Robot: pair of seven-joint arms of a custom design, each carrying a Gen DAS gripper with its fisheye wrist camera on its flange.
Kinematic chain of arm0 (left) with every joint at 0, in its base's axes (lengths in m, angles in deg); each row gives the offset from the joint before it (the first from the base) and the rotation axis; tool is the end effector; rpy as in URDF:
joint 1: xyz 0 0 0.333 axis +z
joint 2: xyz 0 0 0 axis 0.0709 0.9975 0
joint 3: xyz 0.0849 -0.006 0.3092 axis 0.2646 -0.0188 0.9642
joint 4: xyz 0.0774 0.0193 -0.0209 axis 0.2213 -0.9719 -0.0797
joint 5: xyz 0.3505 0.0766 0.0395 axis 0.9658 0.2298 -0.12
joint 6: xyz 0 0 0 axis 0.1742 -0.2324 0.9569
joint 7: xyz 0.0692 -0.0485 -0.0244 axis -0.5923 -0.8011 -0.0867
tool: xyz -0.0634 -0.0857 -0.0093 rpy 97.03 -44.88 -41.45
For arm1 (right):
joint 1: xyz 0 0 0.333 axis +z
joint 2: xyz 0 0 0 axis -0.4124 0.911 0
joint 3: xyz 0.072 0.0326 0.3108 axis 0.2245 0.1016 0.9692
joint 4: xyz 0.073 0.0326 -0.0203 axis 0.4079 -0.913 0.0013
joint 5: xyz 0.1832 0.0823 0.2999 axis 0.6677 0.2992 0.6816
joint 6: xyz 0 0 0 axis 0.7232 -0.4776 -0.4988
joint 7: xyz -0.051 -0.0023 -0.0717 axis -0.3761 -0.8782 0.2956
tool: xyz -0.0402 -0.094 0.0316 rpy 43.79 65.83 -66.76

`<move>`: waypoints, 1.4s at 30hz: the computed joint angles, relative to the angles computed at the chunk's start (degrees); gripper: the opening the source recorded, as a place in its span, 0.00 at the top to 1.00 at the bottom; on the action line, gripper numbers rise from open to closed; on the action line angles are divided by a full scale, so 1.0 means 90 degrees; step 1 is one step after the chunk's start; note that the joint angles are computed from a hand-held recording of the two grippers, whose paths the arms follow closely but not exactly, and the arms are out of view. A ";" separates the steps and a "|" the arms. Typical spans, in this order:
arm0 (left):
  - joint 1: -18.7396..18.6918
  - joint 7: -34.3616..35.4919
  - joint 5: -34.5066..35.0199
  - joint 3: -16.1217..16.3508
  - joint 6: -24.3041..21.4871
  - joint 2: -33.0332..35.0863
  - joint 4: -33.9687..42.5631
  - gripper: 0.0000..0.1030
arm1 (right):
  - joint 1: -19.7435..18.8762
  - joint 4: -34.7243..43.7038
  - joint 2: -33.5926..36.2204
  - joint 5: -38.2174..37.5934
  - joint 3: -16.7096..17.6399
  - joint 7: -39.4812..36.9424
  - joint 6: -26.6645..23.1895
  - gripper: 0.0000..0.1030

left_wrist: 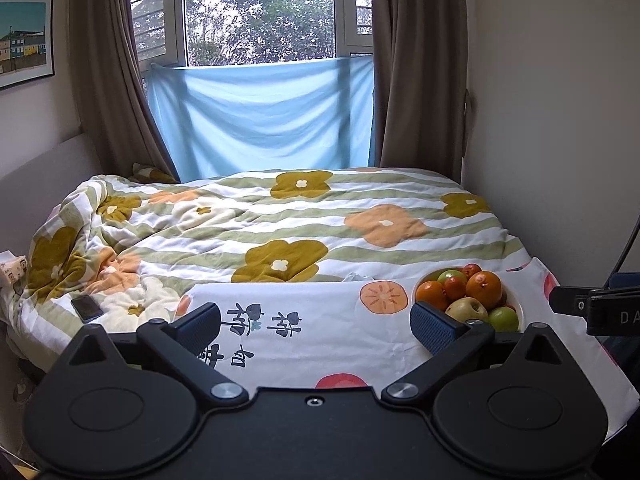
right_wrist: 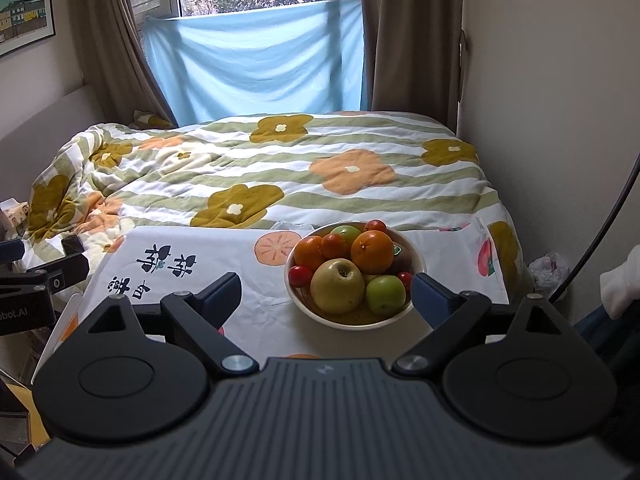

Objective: Organize fruits

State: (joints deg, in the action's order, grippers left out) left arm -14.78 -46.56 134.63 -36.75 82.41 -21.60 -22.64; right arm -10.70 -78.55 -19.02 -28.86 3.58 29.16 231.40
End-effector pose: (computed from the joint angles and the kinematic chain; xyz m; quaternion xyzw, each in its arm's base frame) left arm 0.4361 -0.3140 0.6455 -0.6895 0.5364 -0.2767 0.4005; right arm 0.5328 0.1522 0.6430 -0.7231 0.5225 -0.2350 0.3860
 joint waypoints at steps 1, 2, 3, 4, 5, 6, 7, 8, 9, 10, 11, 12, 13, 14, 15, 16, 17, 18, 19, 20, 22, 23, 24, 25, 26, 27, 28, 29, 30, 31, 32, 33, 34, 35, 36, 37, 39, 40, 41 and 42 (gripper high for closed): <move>0.0001 -0.0012 -0.0017 0.0003 -0.0007 0.0001 0.0003 0.00 | 0.0000 -0.0003 -0.0001 -0.0004 0.0001 0.0008 0.0009 0.00; 0.0008 -0.0021 -0.0030 0.0014 0.0008 -0.0009 -0.0008 0.00 | 0.0001 -0.0004 -0.0002 -0.0001 0.0002 0.0018 0.0021 0.00; 0.0012 -0.0036 -0.0040 0.0016 0.0013 -0.0013 -0.0012 0.00 | 0.0000 0.0013 0.0005 -0.0019 0.0007 0.0041 0.0012 0.00; 0.0019 -0.0054 -0.0044 0.0022 0.0026 -0.0021 -0.0024 0.00 | -0.0001 0.0012 0.0004 -0.0033 0.0007 0.0053 0.0009 0.00; 0.0025 -0.0074 -0.0038 0.0021 0.0030 -0.0022 -0.0024 0.00 | -0.0006 0.0025 0.0011 -0.0069 0.0013 0.0094 0.0001 0.00; 0.0031 -0.0089 -0.0028 0.0021 0.0036 -0.0020 -0.0023 0.00 | -0.0009 0.0013 0.0002 -0.0077 0.0010 0.0104 0.0003 0.00; 0.0033 -0.0094 -0.0020 0.0018 0.0035 -0.0014 -0.0015 0.00 | -0.0015 0.0016 0.0002 -0.0123 0.0017 0.0153 -0.0003 0.00; 0.0037 -0.0094 -0.0017 0.0022 0.0048 -0.0018 -0.0023 0.00 | -0.0023 0.0008 -0.0003 -0.0176 0.0023 0.0208 0.0004 0.00; 0.0039 -0.0094 -0.0017 0.0020 0.0048 -0.0019 -0.0023 0.00 | -0.0034 0.0005 0.0000 -0.0236 0.0028 0.0270 0.0016 0.00; 0.0039 -0.0087 -0.0008 0.0016 0.0032 -0.0011 -0.0011 0.00 | -0.0036 0.0010 0.0001 -0.0268 0.0029 0.0299 0.0002 0.00; 0.0039 -0.0071 -0.0002 0.0013 0.0007 0.0005 0.0013 0.00 | -0.0039 0.0020 0.0006 -0.0295 0.0028 0.0325 -0.0018 0.00; 0.0035 -0.0065 0.0008 0.0009 -0.0014 0.0013 0.0024 0.00 | -0.0043 0.0022 0.0018 -0.0318 0.0028 0.0359 -0.0013 0.00; 0.0029 -0.0070 0.0018 0.0006 -0.0021 0.0009 0.0014 0.00 | -0.0043 0.0014 0.0012 -0.0335 0.0029 0.0391 -0.0014 0.00; 0.0024 -0.0066 0.0016 0.0005 -0.0031 0.0015 0.0025 0.00 | -0.0041 0.0010 0.0006 -0.0338 0.0027 0.0403 -0.0021 0.00; 0.0021 -0.0063 0.0012 0.0006 -0.0037 0.0019 0.0031 0.00 | -0.0041 0.0015 0.0008 -0.0347 0.0026 0.0417 -0.0030 0.00; 0.0017 -0.0063 0.0009 0.0007 -0.0044 0.0021 0.0036 0.00 | -0.0042 0.0014 0.0005 -0.0365 0.0027 0.0440 -0.0038 0.00; 0.0014 -0.0069 0.0016 0.0006 -0.0052 0.0029 0.0044 0.00 | -0.0044 0.0018 0.0005 -0.0374 0.0025 0.0452 -0.0046 0.00; 0.0011 -0.0069 0.0016 0.0009 -0.0053 0.0029 0.0044 0.00 | -0.0044 0.0039 0.0018 -0.0386 0.0025 0.0468 -0.0056 0.00; 0.0008 -0.0069 0.0017 0.0011 -0.0053 0.0029 0.0044 0.00 | -0.0042 0.0041 0.0020 -0.0384 0.0023 0.0463 -0.0055 0.00; 0.0007 -0.0069 0.0016 0.0013 -0.0052 0.0029 0.0045 0.00 | -0.0043 0.0040 0.0020 -0.0400 0.0023 0.0475 -0.0054 0.00; 0.0004 -0.0062 0.0005 0.0016 -0.0056 0.0033 0.0049 0.00 | -0.0044 0.0036 0.0017 -0.0411 0.0021 0.0486 -0.0052 0.00; 0.0002 -0.0060 -0.0004 0.0017 -0.0061 0.0023 0.0036 0.00 | -0.0044 0.0038 0.0017 -0.0414 0.0021 0.0492 -0.0061 0.00; 0.0001 -0.0062 -0.0011 0.0018 -0.0065 0.0004 0.0012 0.00 | -0.0045 0.0040 0.0017 -0.0425 0.0022 0.0505 -0.0068 0.00; 0.0002 -0.0066 -0.0018 0.0017 -0.0067 -0.0009 -0.0005 0.00 | -0.0047 0.0039 0.0018 -0.0426 0.0018 0.0505 -0.0066 0.00; 0.0006 -0.0072 -0.0026 0.0020 -0.0058 -0.0031 -0.0032 0.00 | -0.0046 0.0039 0.0018 -0.0426 0.0018 0.0505 -0.0066 0.00; 0.0008 -0.0082 -0.0029 0.0013 -0.0065 -0.0040 -0.0039 0.00 | -0.0046 0.0040 0.0019 -0.0424 0.0017 0.0501 -0.0067 0.00; 0.0010 -0.0093 -0.0028 0.0005 -0.0075 -0.0048 -0.0043 0.00 | -0.0045 0.0037 0.0015 -0.0428 0.0017 0.0503 -0.0070 0.00; 0.0012 -0.0099 -0.0026 -0.0001 -0.0085 -0.0047 -0.0039 0.00 | -0.0045 0.0036 0.0012 -0.0424 0.0017 0.0500 -0.0076 0.00; 0.0011 -0.0104 -0.0026 -0.0007 -0.0095 -0.0056 -0.0045 0.00 | -0.0045 0.0039 0.0015 -0.0421 0.0015 0.0498 -0.0072 0.00; 0.0013 -0.0096 -0.0035 -0.0008 -0.0103 -0.0061 -0.0043 0.00 | -0.0046 0.0033 0.0010 -0.0425 0.0016 0.0503 -0.0072 0.00; 0.0013 -0.0097 -0.0041 -0.0013 -0.0111 -0.0064 -0.0045 0.00 | -0.0045 0.0037 0.0012 -0.0418 0.0016 0.0502 -0.0076 0.00; 0.0012 -0.0092 -0.0051 -0.0017 -0.0121 -0.0063 -0.0041 0.00 | -0.0045 0.0037 0.0012 -0.0418 0.0016 0.0502 -0.0076 0.00; 0.0009 -0.0087 -0.0063 -0.0023 -0.0140 -0.0058 -0.0029 0.00 | -0.0046 0.0037 0.0009 -0.0423 0.0016 0.0508 -0.0082 0.00; 0.0005 -0.0089 -0.0073 -0.0027 -0.0150 -0.0063 -0.0035 0.00 | -0.0046 0.0037 0.0009 -0.0423 0.0016 0.0508 -0.0082 0.00; 0.0001 -0.0089 -0.0084 -0.0031 -0.0164 -0.0064 -0.0034 0.00 | -0.0045 0.0037 0.0007 -0.0420 0.0016 0.0499 -0.0084 0.00; -0.0002 -0.0090 -0.0096 -0.0033 -0.0174 -0.0064 -0.0034 0.00 | -0.0046 0.0037 0.0005 -0.0424 0.0016 0.0502 -0.0089 0.00; -0.0008 -0.0097 -0.0138 -0.0034 -0.0188 -0.0077 -0.0046 0.00 | -0.0043 -0.0021 -0.0025 -0.0359 -0.0001 0.0431 -0.0071 0.00; -0.0013 -0.0117 -0.0147 -0.0042 -0.0203 -0.0080 -0.0048 0.00 | -0.0048 -0.0027 -0.0030 -0.0370 0.0002 0.0439 -0.0079 0.00; -0.0014 -0.0130 -0.0161 -0.0040 -0.0203 -0.0095 -0.0066 0.00 | -0.0055 -0.0031 -0.0035 -0.0387 0.0006 0.0459 -0.0092 0.00; -0.0015 -0.0133 -0.0179 -0.0043 -0.0215 -0.0103 -0.0071 0.00 | -0.0052 -0.0145 -0.0094 -0.0354 0.0001 0.0430 -0.0044 0.00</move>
